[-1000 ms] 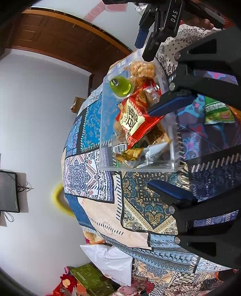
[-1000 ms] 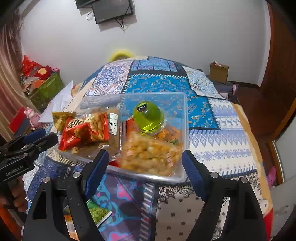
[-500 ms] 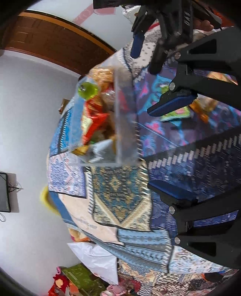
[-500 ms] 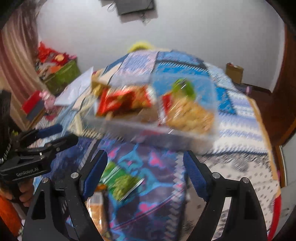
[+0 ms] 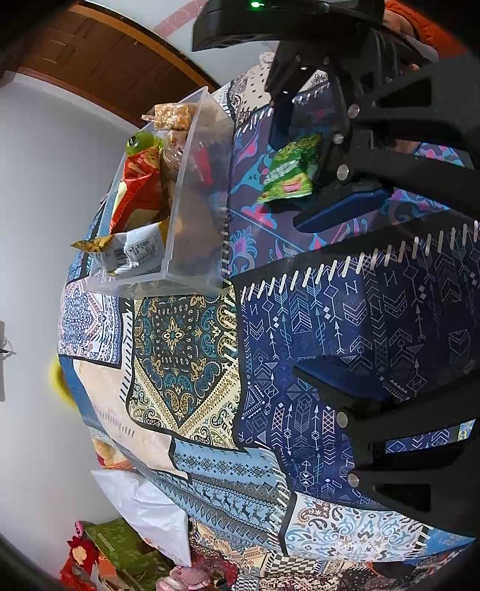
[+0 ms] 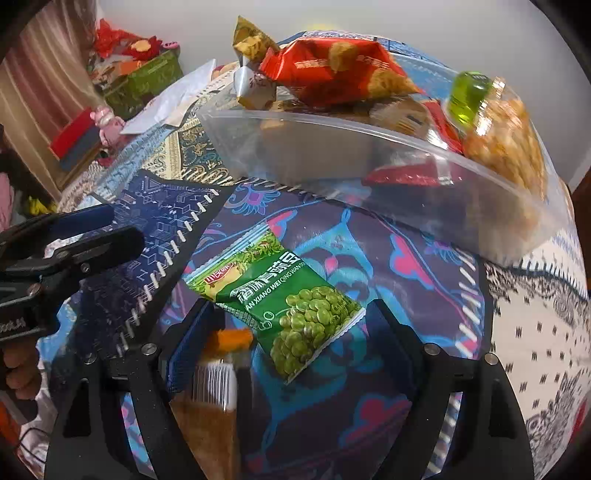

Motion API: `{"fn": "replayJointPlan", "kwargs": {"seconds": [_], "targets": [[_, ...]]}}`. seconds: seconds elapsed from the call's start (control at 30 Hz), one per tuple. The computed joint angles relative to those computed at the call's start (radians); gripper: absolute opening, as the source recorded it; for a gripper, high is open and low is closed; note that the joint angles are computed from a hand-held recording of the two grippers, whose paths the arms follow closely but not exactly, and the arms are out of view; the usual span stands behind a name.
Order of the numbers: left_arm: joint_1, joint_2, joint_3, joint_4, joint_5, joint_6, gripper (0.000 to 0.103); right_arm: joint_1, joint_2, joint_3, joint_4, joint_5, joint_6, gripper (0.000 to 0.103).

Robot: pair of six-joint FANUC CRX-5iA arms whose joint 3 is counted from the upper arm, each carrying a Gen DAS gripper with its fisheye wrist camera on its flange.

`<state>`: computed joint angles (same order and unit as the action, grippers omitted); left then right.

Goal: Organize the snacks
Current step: 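Grasp the biscuit stick pack with the left tool while the right tool grasps the green pea bag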

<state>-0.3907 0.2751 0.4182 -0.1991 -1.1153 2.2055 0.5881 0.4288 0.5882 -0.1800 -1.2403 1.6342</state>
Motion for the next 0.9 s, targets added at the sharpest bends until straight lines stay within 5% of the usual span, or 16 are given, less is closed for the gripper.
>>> {"fn": "replayJointPlan", "kwargs": {"seconds": [0.1, 0.33, 0.9], "targets": [[0.0, -0.002, -0.006, 0.011, 0.009, 0.0, 0.071, 0.011, 0.009, 0.008, 0.033, 0.012, -0.015, 0.051], [-0.021, 0.006, 0.009, 0.043, 0.013, -0.016, 0.071, -0.007, -0.057, -0.062, 0.03, 0.082, -0.019, 0.028], [-0.137, 0.106, 0.129, 0.1, -0.068, -0.023, 0.071, -0.048, -0.26, -0.298, 0.041, 0.134, -0.02, 0.028]]}}
